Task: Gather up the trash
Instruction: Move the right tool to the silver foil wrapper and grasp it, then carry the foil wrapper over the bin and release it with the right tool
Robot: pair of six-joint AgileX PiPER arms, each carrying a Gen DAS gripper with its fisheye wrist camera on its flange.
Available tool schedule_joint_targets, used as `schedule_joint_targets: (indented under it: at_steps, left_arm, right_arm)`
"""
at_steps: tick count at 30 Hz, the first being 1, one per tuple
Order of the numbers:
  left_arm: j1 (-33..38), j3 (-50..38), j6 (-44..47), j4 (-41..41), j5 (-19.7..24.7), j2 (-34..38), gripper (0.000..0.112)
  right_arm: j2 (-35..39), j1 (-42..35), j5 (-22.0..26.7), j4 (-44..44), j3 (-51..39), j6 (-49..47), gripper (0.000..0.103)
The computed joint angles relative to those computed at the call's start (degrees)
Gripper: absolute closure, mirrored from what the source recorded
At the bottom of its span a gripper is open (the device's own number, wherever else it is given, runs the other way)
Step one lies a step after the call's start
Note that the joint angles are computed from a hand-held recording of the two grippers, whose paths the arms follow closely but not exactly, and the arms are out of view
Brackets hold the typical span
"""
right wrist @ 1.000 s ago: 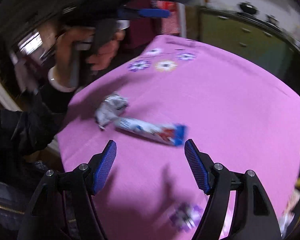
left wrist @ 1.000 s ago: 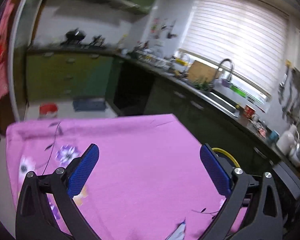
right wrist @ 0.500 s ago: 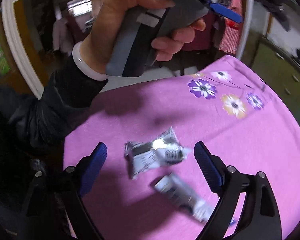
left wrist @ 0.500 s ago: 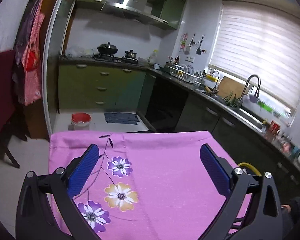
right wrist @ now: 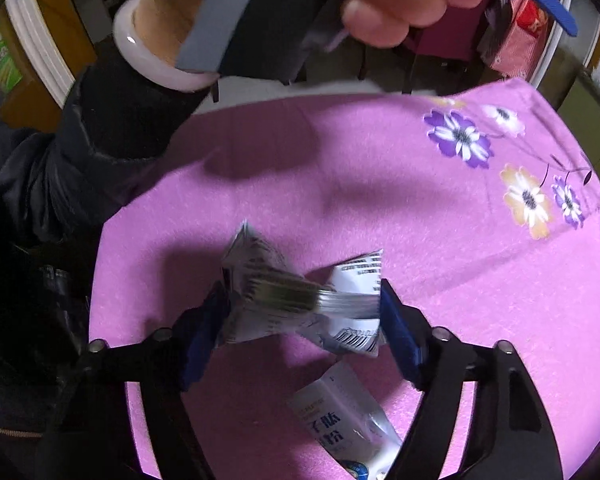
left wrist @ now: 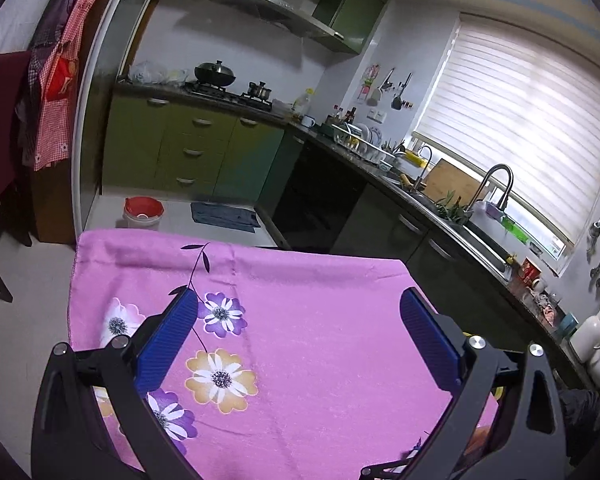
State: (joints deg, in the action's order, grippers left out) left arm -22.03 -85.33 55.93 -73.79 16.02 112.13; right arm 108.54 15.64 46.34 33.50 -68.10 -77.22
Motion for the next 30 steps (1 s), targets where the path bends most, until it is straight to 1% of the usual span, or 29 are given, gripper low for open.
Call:
schedule_joint_targets:
  at_steps: [2, 3, 5, 9, 13, 16, 17, 19, 21, 23, 24, 25, 27, 28, 30]
  left_arm:
    - [-0.32, 0.26, 0.88, -0.48, -0.48, -0.14, 0.016]
    - [-0.56, 0.46, 1.52, -0.95, -0.87, -0.23, 0.016]
    - [-0.68, 0.51, 2.35, -1.8, -0.84, -0.07, 0.016]
    - [-0.97, 0.01, 0.02, 0.41, -1.26, 0.51, 0.016]
    - [-0.97, -0.6, -2.09, 2.08, -0.89, 1.17, 0.016]
    - [-1.39, -1.27, -5.02, 5.54, -1.11, 1.74, 0.016]
    - [-1.64, -1.6, -6.66, 7.39, -1.16, 2.01, 0.016]
    - [-1.83, -1.91, -7.57, 8.5, -1.05, 2.41, 0.016]
    - [-2.11, -2.19, -8.69, 9.72, -1.04, 2.81, 0.016]
    - [-2.28, -2.91, -10.23, 11.09, -0.5, 3.49, 0.016]
    - [-2.31, -3.09, -10.24, 11.0, -0.13, 3.68, 0.016]
    - [-2.39, -3.45, -10.63, 11.26, 0.29, 4.03, 0.016]
    - [-2.85, -3.94, -12.25, 13.16, 0.34, 4.45, 0.016]
    - [-3.24, -4.38, -13.97, 15.27, 0.22, 4.7, 0.016]
    - [-3.97, -4.87, -16.5, 18.61, -0.15, 5.01, 0.016]
  right_arm:
    - [0.39, -0.92, 1.06, 1.82, -0.36, -0.16, 0.034]
    - [0.25, -1.37, 0.82, 2.74, -0.09, -0.4, 0.034]
    - [0.36, -2.88, 2.27, 4.95, -0.26, -1.01, 0.034]
    - [-2.31, -6.12, 3.47, 9.03, 1.8, -3.5, 0.034]
    - [-8.44, -11.09, 5.82, 12.93, 6.22, -7.22, 0.034]
    - [-13.65, -16.95, 8.3, 15.34, 9.48, -9.74, 0.034]
    - [-14.94, -17.79, 8.31, 15.8, 10.08, -9.38, 0.034]
    - [-18.49, -24.04, 9.52, 16.72, 11.95, -10.54, 0.034]
    - [-20.46, -30.73, 11.03, 16.46, 12.2, -10.52, 0.034]
    - [-22.16, -40.11, 14.19, 15.89, 11.44, -10.51, 0.034]
    - [-22.21, -44.42, 14.49, 15.52, 10.82, -10.31, 0.034]
    - [-21.92, -48.98, 14.29, 14.93, 9.95, -9.93, 0.034]
    - [-20.32, -56.74, 15.35, 13.45, 7.18, -8.85, 0.034]
    - [-18.13, -61.49, 14.94, 12.73, 4.82, -8.01, 0.034]
    - [-13.52, -67.16, 14.16, 10.65, -0.04, -5.33, 0.034]
